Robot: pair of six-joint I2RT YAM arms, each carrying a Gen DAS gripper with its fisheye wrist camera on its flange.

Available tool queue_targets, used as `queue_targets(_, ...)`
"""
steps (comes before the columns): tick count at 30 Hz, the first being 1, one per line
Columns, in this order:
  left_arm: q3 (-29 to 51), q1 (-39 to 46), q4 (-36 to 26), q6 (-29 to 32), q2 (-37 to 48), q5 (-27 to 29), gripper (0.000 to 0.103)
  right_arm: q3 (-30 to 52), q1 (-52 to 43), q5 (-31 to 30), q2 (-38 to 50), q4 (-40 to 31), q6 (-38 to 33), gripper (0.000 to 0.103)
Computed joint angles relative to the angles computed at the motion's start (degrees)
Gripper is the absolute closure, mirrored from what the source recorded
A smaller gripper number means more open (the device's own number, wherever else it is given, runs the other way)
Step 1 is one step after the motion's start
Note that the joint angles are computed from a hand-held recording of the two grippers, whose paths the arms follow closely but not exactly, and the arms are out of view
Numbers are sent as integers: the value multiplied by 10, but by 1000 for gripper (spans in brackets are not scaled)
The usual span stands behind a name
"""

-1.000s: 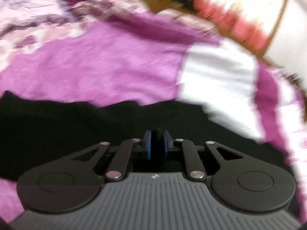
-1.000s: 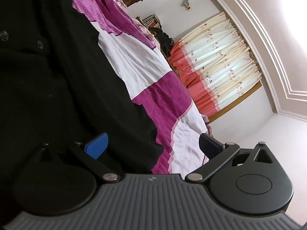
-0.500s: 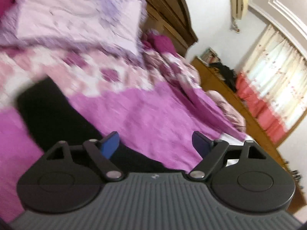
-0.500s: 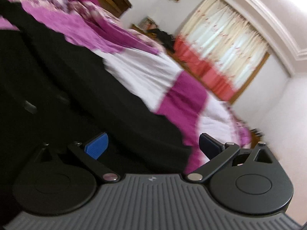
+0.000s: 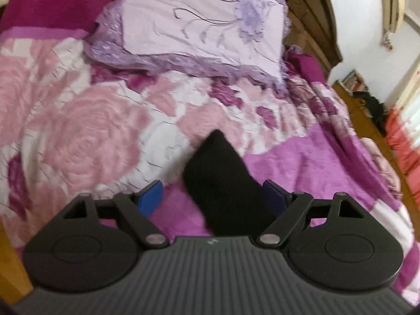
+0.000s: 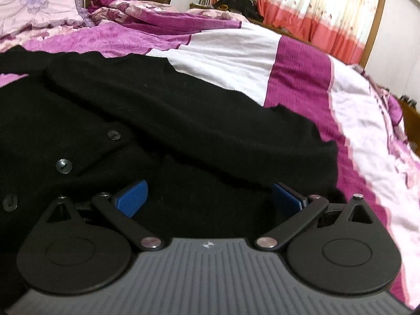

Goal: Fold small clothes

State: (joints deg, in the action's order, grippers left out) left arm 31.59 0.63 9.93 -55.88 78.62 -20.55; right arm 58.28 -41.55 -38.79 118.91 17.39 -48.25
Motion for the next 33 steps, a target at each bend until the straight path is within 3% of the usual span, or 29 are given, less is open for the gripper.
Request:
queue_targets(2, -1, 12, 9, 5, 13, 15, 20, 0, 0, -1, -1, -4, 1, 0)
queue_targets(4, 14, 19, -2, 15, 38, 29, 35, 1, 2, 1, 0, -3, 2, 0)
queue_targets(6, 25, 38, 2, 11, 69, 60, 42, 3, 1, 0, 0, -8, 2, 0)
queue_targets(11, 33, 57, 45, 0, 103, 60, 61, 25, -1, -6, 6, -42, 3, 0)
queue_targets(13, 45, 57, 46, 0, 112, 60, 80, 25, -2, -5, 6, -42, 2, 0)
queue_targets(16, 64, 39, 40, -1, 114, 29, 93, 21, -1, -4, 4, -38, 2, 0)
queue_targets(22, 80, -40, 103, 44, 90, -23, 94, 22, -1, -4, 5, -39, 2, 0)
queue_targets(29, 146, -201, 231, 194, 145, -96, 94, 42, -2, -10, 11, -73, -3, 0)
queue_targets(33, 206, -278, 251, 264, 200, -83, 94, 59, -2, -12, 16, -99, -3, 0)
